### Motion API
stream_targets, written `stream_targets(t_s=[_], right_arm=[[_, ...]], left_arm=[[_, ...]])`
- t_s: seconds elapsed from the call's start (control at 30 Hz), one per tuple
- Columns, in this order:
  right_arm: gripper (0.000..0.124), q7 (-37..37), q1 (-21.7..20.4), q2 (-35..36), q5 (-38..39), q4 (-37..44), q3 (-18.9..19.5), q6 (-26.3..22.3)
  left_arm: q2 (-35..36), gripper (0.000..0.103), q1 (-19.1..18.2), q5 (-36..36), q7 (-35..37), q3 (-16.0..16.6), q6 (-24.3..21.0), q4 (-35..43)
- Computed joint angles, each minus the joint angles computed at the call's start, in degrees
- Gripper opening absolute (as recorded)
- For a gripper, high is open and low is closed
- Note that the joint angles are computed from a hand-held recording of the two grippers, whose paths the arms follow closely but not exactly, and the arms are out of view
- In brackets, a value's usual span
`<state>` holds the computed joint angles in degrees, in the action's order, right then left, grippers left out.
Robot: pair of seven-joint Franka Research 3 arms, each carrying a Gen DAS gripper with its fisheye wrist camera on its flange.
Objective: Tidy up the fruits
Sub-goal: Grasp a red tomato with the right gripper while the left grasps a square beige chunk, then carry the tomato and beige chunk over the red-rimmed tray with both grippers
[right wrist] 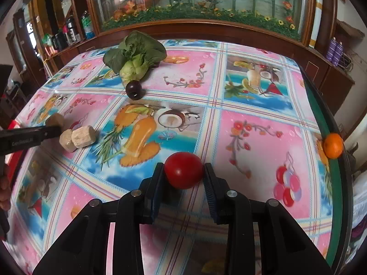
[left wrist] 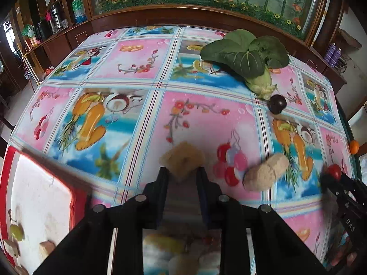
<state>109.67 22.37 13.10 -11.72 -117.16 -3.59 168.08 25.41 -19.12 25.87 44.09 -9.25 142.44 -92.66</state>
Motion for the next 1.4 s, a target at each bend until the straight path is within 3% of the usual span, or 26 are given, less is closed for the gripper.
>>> stream_targets(t_s=[0.2,0.43,0.57,0.67,0.7,0.73,0.8,0.83,0.93,1.1,1.17,1.23,1.3,1.4], right_arm=[[0.033,2.8,0.5,-5.0,-2.9,-5.2,-0.2,1.4],[0.033,7.2,-1.5,-13.0,-10.0,-13.6,4.0,1.9],[0.033,9.4,-3.4,-17.7,-11.5,-19.1,7.7,1.9],[0.033,11.5,-5.3,-19.5,-11.8,-21.3,10.7,0.9],[0.033,12.1,-6.0,-19.9,-11.7,-21.8,11.6,0.6],[0.033,12.4,-6.4,-20.2,-11.3,-22.3,12.3,0.3],[0.033,13.6,-7.3,-20.8,-11.8,-23.0,13.6,-0.3],[0.033,13.7,-7.3,-21.2,-11.1,-23.6,13.9,-0.5],[0.033,14.2,-8.0,-22.3,-10.3,-25.3,14.9,0.3],[0.033,12.6,-8.1,-23.1,-7.2,-26.4,15.3,1.3],[0.033,11.3,-7.9,-23.3,-5.4,-26.7,15.2,1.8],[0.033,9.5,-7.6,-23.6,-3.2,-27.0,15.0,2.3],[0.033,8.3,-7.6,-23.8,-1.7,-27.2,15.1,2.6],[0.033,6.5,-7.4,-23.6,0.8,-27.2,15.1,3.0]], left_arm=[[-9.0,0.020,2.6,-4.3,3.2,-2.8,7.3,-13.1],[-19.9,0.020,5.5,-18.9,12.7,-6.7,16.2,-28.3],[-22.6,0.020,4.3,-19.4,12.9,-5.9,15.9,-31.5],[-21.2,0.023,4.2,-17.1,12.0,-4.9,14.7,-28.7],[-20.0,0.032,4.1,-15.4,11.4,-4.6,13.6,-26.6],[-18.4,0.053,3.9,-13.2,10.4,-4.1,12.4,-23.8],[-15.3,0.080,2.7,-6.5,5.4,-2.5,11.4,-18.9],[-13.7,0.082,1.9,-2.5,2.2,-1.3,11.7,-16.6],[-8.5,0.082,2.3,-1.2,2.9,-1.4,10.9,-10.1],[0.0,0.080,0.0,1.9,5.4,0.1,3.8,0.5],[1.6,0.071,-0.4,2.3,5.0,0.8,2.8,2.1],[2.5,0.050,1.1,-0.7,5.8,-0.1,3.0,2.3],[1.8,0.043,0.7,0.6,4.1,1.0,6.0,0.5],[1.3,0.042,0.8,1.4,4.5,1.2,7.6,-0.7]])
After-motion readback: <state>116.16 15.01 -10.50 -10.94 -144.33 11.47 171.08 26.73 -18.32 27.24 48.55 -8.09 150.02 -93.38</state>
